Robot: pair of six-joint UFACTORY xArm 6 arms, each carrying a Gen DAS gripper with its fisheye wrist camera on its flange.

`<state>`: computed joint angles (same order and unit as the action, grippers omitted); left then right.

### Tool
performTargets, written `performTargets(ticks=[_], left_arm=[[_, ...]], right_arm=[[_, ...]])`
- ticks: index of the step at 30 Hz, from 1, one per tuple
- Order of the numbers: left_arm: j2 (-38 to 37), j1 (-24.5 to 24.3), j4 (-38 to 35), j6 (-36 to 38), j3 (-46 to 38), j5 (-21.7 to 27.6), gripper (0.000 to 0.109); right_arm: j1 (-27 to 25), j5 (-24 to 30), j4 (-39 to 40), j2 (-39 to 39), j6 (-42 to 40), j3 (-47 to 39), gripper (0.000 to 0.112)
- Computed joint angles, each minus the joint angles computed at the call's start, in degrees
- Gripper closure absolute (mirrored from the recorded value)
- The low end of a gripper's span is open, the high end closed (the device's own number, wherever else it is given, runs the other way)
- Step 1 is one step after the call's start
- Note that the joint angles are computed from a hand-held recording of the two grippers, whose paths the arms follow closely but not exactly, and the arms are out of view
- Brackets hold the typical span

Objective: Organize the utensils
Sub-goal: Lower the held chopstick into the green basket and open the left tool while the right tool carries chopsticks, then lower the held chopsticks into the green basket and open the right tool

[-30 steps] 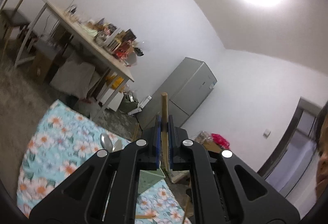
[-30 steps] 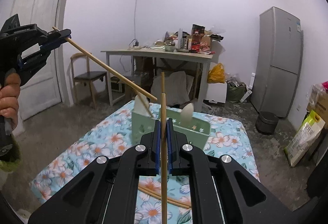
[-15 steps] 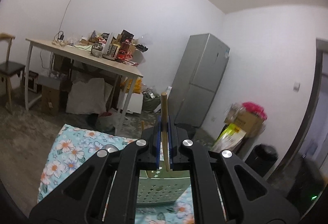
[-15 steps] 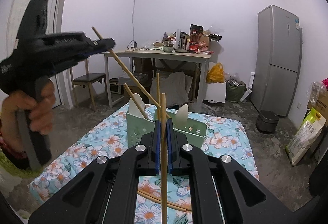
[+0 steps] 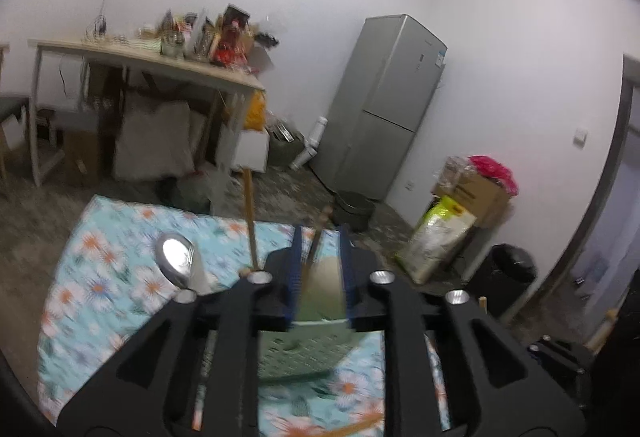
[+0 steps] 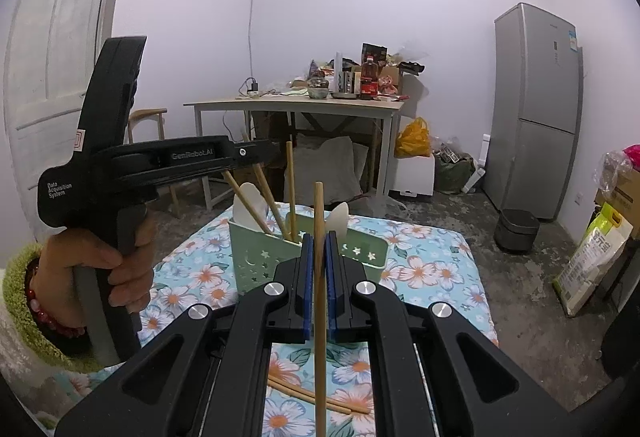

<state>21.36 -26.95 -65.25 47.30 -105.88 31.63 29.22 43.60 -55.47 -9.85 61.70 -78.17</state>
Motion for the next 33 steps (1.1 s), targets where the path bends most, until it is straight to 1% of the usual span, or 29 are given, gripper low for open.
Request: performTargets(ticks=[3,4,8,11,15,18,22,23,25,27,30,33], left_arm=[[-1.04,1.01,-5.05,2.73,1.23,2.56,0.069],[-1.41,1.3,-5.78,3.14,1.58,3.21,0.066],[-4.04,2.21,-8.75,5.91,4.73,3.63,0.053],[-6.76,2.52,-9.8,7.74,8.19,2.19,0.038],[-10.33,3.98,-10.06,9.73,13.21,2.35,0.028],[-13.03,5.45,-10.32,11.53,17.59,2.04,0.025],[-14.78,7.53,-9.25,10.58,21.34,1.93,0.023],[-15.12,8.17,-8.97,10.12,22.45,2.15,0.023],[-15.44,8.96,-8.07,9.34,23.89,2.04,0.023],[-15.78,9.3,-7.29,9.35,25.66,0.16,0.022],[-16.27,9.27,-4.93,9.05,27.5,-2.46,0.022],[-16.44,9.93,-3.99,8.32,28.32,-2.63,0.022]], right_arm=[[0.12,0.61,-0.14,-0.07,-0.06,-0.32,0.106],[0.2,0.85,-0.31,-0.03,-0.01,-0.55,0.106],[-0.16,0.32,-0.54,-0.03,0.09,-1.34,0.106],[-1.73,-2.16,0.61,0.16,-0.63,-2.35,0.106],[-4.46,-6.2,3.03,1.15,-2.53,-4.95,0.106],[-6.49,-10.27,4.33,2.58,-3.85,-8.01,0.106],[-8.23,-13.96,6.05,6.34,-6.1,-13.97,0.106],[-8.93,-15.73,8.02,7.99,-7.59,-16.21,0.106],[-9.48,-17.4,10.36,10.27,-9.39,-19.21,0.106],[-10.1,-19.62,13.49,13.5,-11.8,-23.2,0.106],[-10.56,-20.84,16.71,18.56,-15.03,-29.47,0.106],[-10.67,-19.94,15.92,24.41,-16.44,-37.25,0.106]])
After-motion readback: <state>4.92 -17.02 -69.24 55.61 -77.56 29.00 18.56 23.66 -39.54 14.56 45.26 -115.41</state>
